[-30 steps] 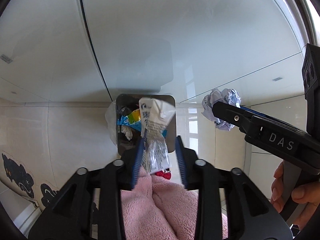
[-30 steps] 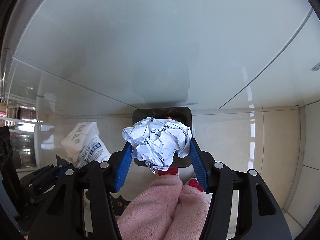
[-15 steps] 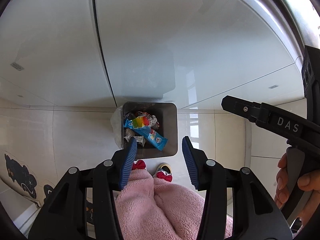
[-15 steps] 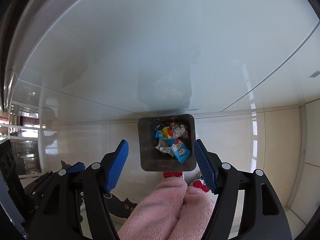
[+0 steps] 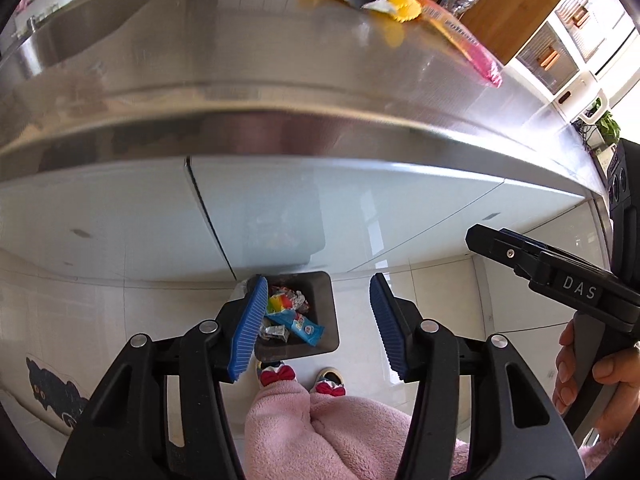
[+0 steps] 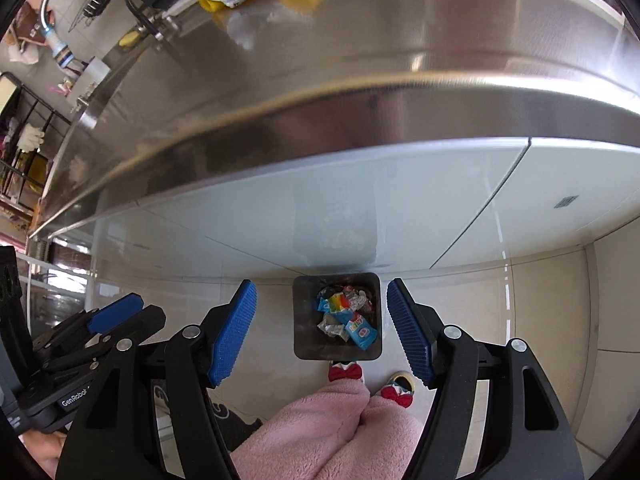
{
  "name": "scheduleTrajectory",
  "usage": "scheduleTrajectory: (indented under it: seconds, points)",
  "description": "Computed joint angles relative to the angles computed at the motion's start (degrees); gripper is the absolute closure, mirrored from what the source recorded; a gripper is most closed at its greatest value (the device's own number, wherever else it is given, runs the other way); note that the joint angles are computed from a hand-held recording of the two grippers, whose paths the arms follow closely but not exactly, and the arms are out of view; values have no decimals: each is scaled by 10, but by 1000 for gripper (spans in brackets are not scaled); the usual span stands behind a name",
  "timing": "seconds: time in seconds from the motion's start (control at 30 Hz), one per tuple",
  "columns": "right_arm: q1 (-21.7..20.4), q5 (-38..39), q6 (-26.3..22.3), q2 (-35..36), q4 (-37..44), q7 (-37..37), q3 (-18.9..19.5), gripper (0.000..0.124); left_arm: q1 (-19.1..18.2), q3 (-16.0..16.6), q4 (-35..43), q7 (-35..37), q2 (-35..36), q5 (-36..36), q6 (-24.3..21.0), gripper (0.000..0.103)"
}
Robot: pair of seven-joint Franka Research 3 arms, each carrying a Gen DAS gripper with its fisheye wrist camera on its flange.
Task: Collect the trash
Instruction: 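Raise both tools back to the counter toward the silver wrapper and pink pack, then grasp the silver snack wrapper with the left gripper while the right gripper grasps the pink Mentos pack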
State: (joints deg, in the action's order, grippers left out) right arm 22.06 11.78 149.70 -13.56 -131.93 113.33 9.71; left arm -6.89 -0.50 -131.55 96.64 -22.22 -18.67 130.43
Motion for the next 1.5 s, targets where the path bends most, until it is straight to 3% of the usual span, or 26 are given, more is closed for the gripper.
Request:
scheduleTrajectory:
  seconds: [0.2,0.47,0.7,1.03,1.2,1.5]
  points:
    - [-33,-69,24,-34,18,47,18,55,-5,11,63,39,23,-27,-4,52]
    - [-82,-161,55,-36,46,139,40,55,12,1,150,65,78,-35,-6,52]
    - [-96,-197,48,-9,89,154,24,55,29,-21,238,61,146,-37,1,52]
    - [-90,-174,31,105,221,48,-40,55,55,-71,445,-22,316,2,14,53]
    - [-86,-148,19,162,289,-26,-63,55,59,-93,558,-73,402,35,-18,58]
    - [-91,-54,-15,236,378,-158,-76,55,55,-108,674,-148,494,87,-74,62]
